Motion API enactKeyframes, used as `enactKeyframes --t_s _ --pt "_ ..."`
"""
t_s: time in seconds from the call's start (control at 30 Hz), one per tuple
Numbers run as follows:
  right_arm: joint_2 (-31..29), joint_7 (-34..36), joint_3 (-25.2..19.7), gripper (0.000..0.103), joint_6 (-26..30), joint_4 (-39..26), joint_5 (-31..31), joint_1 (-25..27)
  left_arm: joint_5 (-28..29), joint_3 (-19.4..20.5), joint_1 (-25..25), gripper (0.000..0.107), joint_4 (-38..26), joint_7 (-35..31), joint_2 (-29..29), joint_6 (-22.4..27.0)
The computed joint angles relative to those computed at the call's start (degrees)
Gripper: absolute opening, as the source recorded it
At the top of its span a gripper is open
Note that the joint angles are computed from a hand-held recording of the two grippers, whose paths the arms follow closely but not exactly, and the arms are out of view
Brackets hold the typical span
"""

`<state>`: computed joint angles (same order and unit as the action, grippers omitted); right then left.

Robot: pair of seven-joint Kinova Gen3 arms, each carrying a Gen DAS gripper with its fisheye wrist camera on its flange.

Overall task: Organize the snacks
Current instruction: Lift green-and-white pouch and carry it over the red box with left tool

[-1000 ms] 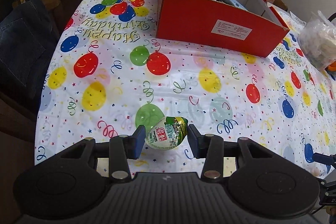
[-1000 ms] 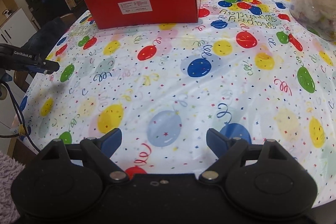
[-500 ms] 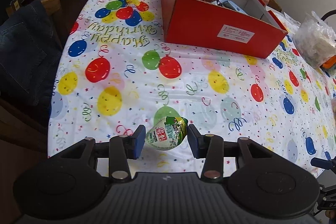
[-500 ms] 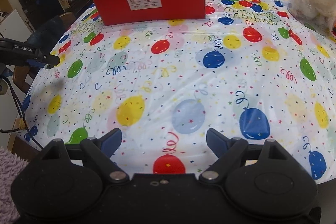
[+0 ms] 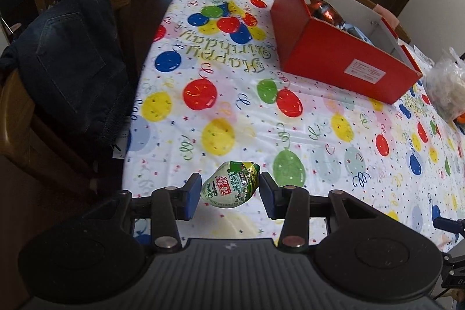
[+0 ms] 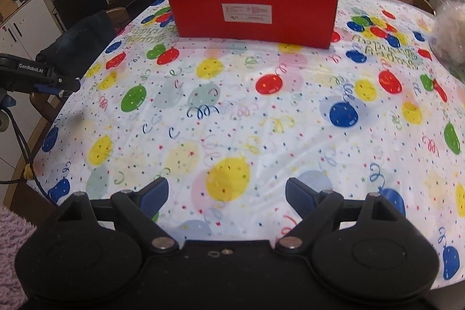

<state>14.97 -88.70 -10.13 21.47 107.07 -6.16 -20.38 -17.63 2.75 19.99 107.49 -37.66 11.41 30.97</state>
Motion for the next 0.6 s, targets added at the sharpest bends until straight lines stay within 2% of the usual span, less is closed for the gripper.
enactKeyframes --t_s 0.3,0.47,0.6 --pt "0.3 -6.7 4.2 0.088 -1.6 -4.5 6.4 -3.7 -0.4 0.1 -2.9 0.042 -0.9 -2.9 -3.2 -1.0" --pt "1.8 -5.0 3.1 0.088 -0.9 -9.1 7.1 -1.9 1.5 0.5 -5.8 0.042 -4.3 -9.0 -3.4 -1.2" --pt "3.5 -2.9 2.7 0.089 -2.3 -12.9 7.1 -0.7 -0.1 0.1 -5.6 0.042 -8.4 -10.6 -2.4 0.2"
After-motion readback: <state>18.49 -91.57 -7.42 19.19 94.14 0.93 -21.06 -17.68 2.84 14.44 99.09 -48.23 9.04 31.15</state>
